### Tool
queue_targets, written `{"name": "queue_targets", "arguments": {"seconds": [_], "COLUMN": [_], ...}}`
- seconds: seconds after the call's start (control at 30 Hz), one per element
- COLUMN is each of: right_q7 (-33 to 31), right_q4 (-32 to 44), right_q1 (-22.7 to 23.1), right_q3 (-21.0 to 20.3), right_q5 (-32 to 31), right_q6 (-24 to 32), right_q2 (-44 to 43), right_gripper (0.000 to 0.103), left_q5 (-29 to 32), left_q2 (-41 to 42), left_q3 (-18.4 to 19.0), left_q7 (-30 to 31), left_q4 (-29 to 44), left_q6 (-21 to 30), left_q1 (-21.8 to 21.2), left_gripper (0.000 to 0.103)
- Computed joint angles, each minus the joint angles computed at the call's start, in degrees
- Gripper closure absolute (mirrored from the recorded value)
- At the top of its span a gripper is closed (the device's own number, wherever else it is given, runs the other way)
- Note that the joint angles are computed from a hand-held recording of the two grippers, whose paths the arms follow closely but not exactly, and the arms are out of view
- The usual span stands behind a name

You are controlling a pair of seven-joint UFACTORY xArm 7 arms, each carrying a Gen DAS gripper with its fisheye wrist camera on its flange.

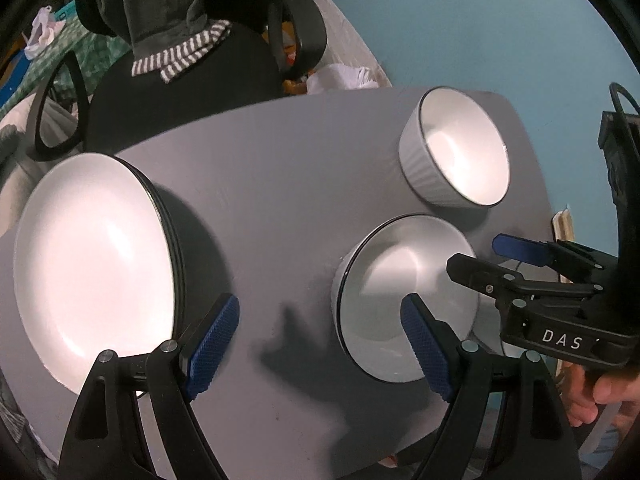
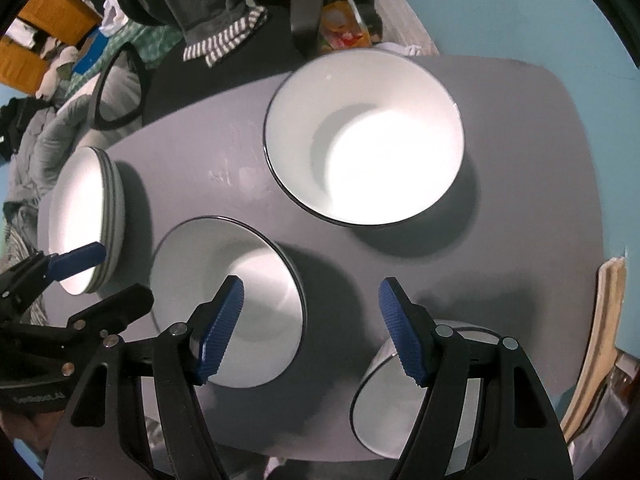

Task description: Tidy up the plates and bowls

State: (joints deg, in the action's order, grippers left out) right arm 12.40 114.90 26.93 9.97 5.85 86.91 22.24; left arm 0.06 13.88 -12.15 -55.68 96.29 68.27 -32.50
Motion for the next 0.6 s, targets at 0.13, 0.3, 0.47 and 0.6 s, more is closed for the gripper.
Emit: {"name": "queue_targets", "arguments": {"seconds": [0.13, 0.3, 0.47, 0.6], "right_q7": [0.1, -0.5, -1.7, -2.8], "right_q4": [-0.8, -0.5, -0.2, 0.4], "right_q1": [-0.2, -0.1, -0.2, -0.4], "right_q3": [0.0, 0.3, 0.4, 0.6], "right_q5": [0.5, 0.9, 1.6, 2.5], "right_q6": [0.2, 0.2, 0.4, 1.0], "right_q2": [0.6, 1.6, 2.5, 3.2], "right_gripper": [0.032, 0.040, 0.055, 0.062], "left_q5": [-1.1, -1.0, -2.1, -3.5], "left_q2": [0.2, 1.2, 1.7, 1.1], "left_q3": [-0.1, -0.1, -0.1, -0.2], "left_q7": [-0.3, -0.2, -0.5, -1.3], "left_q4": [-1.6, -1.6, -2.4, -4.2], "left_q6": [-0.9, -1.3, -2.5, -4.4], "left_q1": [0.2, -0.1, 0.0, 0.3], "left_gripper": [0.019, 0.019, 0.025, 0.045]}}
